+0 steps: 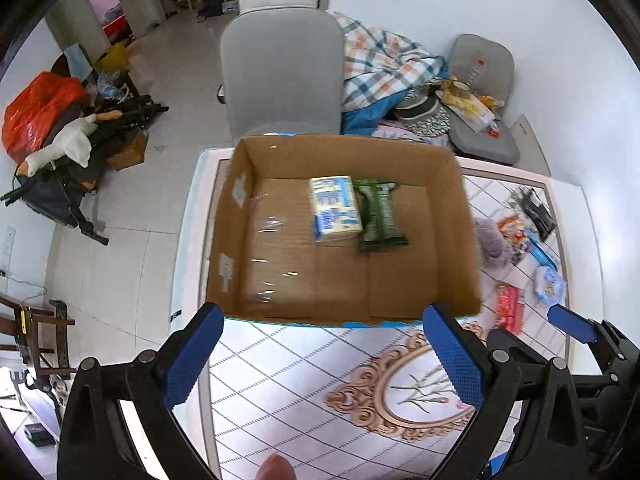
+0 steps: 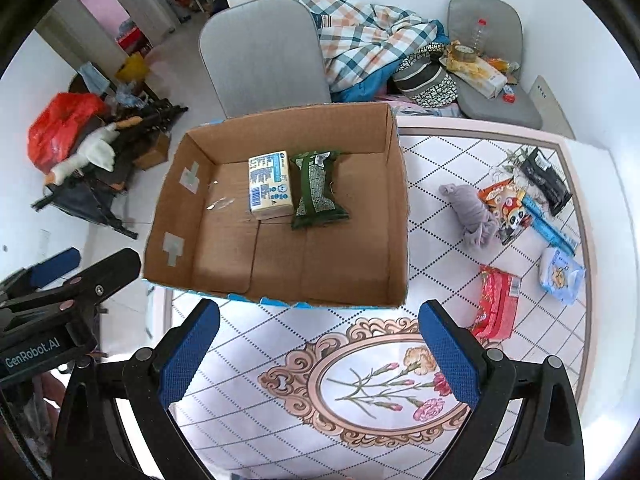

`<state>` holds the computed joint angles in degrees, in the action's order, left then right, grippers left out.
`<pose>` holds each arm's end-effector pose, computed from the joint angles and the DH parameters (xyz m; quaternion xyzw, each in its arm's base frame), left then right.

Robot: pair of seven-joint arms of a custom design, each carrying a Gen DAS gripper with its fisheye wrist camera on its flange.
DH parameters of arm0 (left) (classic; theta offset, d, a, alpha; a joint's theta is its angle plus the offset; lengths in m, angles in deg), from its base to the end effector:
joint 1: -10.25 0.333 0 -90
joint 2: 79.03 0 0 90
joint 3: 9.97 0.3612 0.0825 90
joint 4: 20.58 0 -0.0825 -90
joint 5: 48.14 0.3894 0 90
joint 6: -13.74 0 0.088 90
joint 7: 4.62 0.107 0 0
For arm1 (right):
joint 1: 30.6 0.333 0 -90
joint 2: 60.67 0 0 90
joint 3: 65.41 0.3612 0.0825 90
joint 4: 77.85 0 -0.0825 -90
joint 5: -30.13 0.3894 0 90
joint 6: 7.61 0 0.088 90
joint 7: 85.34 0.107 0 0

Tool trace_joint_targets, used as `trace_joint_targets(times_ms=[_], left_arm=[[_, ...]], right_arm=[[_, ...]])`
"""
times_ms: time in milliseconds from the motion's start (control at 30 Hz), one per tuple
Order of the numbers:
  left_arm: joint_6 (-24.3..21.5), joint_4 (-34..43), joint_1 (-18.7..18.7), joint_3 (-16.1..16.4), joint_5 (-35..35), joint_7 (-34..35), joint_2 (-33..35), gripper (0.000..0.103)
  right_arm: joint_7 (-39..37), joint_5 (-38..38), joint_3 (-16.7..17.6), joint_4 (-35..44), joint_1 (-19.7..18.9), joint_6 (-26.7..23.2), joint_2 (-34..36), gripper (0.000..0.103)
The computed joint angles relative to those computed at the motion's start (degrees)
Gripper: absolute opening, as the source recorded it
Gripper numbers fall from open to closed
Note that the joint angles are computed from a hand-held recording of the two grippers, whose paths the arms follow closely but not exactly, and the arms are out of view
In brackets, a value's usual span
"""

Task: Organize soft objects
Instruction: 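Grasp the lavender plush with the left tool while the right tool grasps the blue bear pouch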

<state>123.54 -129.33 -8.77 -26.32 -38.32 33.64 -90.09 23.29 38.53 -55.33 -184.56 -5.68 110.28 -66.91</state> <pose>0.4225 -0.3025 0.6441 -0.7789 0.6091 -0.0976 0.1126 0.4491 0.3303 0.6351 -0.7759 0.6097 0.0098 0.1616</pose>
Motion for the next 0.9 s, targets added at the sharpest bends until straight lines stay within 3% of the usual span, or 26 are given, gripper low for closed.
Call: trace_joint_targets(times_ms=[133,333,433,500,633,767,900], left_arm=[[-0.63,7.36,-2.00,-2.41,1.49,-1.67,5.87,0.102],[0.49,23.61,-7.12,-3.69,0.57,-2.21,22.21,0.102],[-1.42,34.00,-9.87,-2.94,-0.44,-1.06,32.70,0.102],[-5.98,42.32,-12.46,-1.82,-0.40,-1.45,40.06,0.102],[-10.54,53.57,-15.63,-0.86,-3.86,-2.01,50.96,0.102],[-17.08,63.87,-18.59,1.07,-4.58,-2.61,59.37,0.102],[-18.81,66.49,-18.73,2.20,-6.10,-4.94,62.16,0.102]], right_arm=[[-2.90,2.12,-2.64,-3.00,-2.53,-1.11,-4.16,0.101],[-8.54,0.10,-7.51,-5.72,-10.35,-6.38,-8.00,0.101],[-14.67,-3.84,-9.23,-5.04,-14.15,-9.36,-5.63,0.101],[-20.55,-6.45,-10.54,-5.32,-16.38,-9.71,-2.96,0.101],[-30.05,-11.53,-11.22,-5.47,-18.77,-9.22,3.45,0.101],[-41.09,-16.94,-11.30,-6.48,-19.14,-4.42,9.87,0.101],[-48.50,-18.04,-11.39,-6.25,-18.73,-1.76,14.50,0.101]])
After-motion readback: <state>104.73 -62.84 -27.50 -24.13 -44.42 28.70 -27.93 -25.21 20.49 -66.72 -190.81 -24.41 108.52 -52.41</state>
